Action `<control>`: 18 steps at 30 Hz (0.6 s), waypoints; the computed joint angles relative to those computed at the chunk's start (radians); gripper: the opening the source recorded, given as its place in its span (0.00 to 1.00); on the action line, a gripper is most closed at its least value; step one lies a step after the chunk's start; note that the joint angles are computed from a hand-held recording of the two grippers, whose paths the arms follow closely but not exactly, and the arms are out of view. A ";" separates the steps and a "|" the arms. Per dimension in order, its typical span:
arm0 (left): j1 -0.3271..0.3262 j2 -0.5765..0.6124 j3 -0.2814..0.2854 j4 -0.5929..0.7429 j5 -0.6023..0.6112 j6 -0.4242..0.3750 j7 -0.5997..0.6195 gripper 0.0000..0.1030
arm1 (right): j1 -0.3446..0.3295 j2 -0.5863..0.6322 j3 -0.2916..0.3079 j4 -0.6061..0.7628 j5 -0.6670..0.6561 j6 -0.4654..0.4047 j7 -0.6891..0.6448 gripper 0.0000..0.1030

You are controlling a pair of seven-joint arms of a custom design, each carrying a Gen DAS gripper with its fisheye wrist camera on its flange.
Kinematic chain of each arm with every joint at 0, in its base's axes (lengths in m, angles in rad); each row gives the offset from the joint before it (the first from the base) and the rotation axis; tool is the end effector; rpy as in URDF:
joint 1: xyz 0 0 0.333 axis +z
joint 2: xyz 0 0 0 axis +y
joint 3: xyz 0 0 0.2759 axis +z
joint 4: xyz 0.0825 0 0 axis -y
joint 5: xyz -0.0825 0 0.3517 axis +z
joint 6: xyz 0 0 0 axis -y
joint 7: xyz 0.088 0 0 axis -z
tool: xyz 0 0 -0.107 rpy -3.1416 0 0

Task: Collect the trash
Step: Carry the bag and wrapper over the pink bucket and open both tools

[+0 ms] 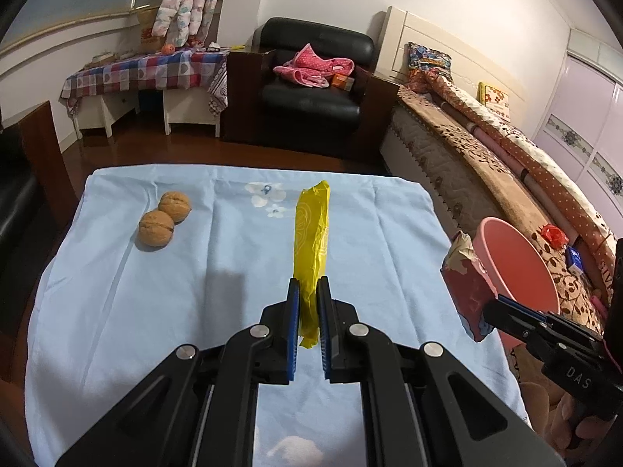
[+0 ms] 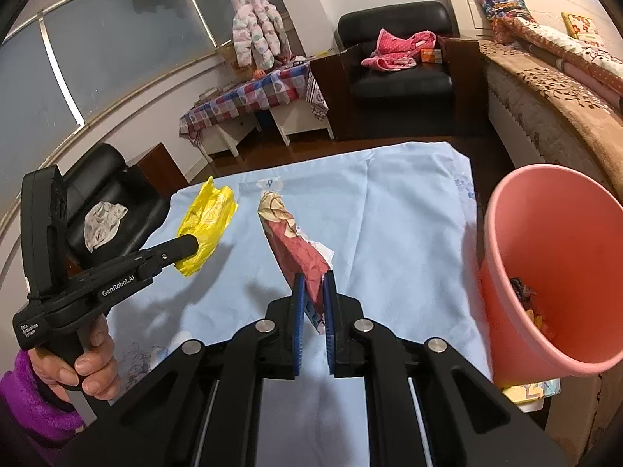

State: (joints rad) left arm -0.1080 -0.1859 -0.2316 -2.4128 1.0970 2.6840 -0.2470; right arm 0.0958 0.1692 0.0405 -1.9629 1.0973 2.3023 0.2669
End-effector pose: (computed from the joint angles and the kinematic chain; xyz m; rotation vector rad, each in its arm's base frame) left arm 0.4384 -0.1857 0.3958 -2.1599 1.1915 -0.7365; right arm 0.5725 0.0965 0.3930 -2.0663 0.9235 0.0344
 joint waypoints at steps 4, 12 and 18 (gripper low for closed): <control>-0.011 0.022 -0.007 0.034 0.000 -0.009 0.021 0.08 | -0.016 -0.010 -0.009 -0.003 0.028 -0.012 -0.014 0.09; -0.044 0.081 -0.008 0.108 -0.010 -0.020 0.060 0.08 | -0.053 -0.007 -0.030 0.011 0.072 -0.030 -0.021 0.09; -0.067 0.118 -0.006 0.162 -0.007 -0.023 0.085 0.08 | -0.087 0.017 -0.041 0.035 0.098 -0.033 -0.008 0.09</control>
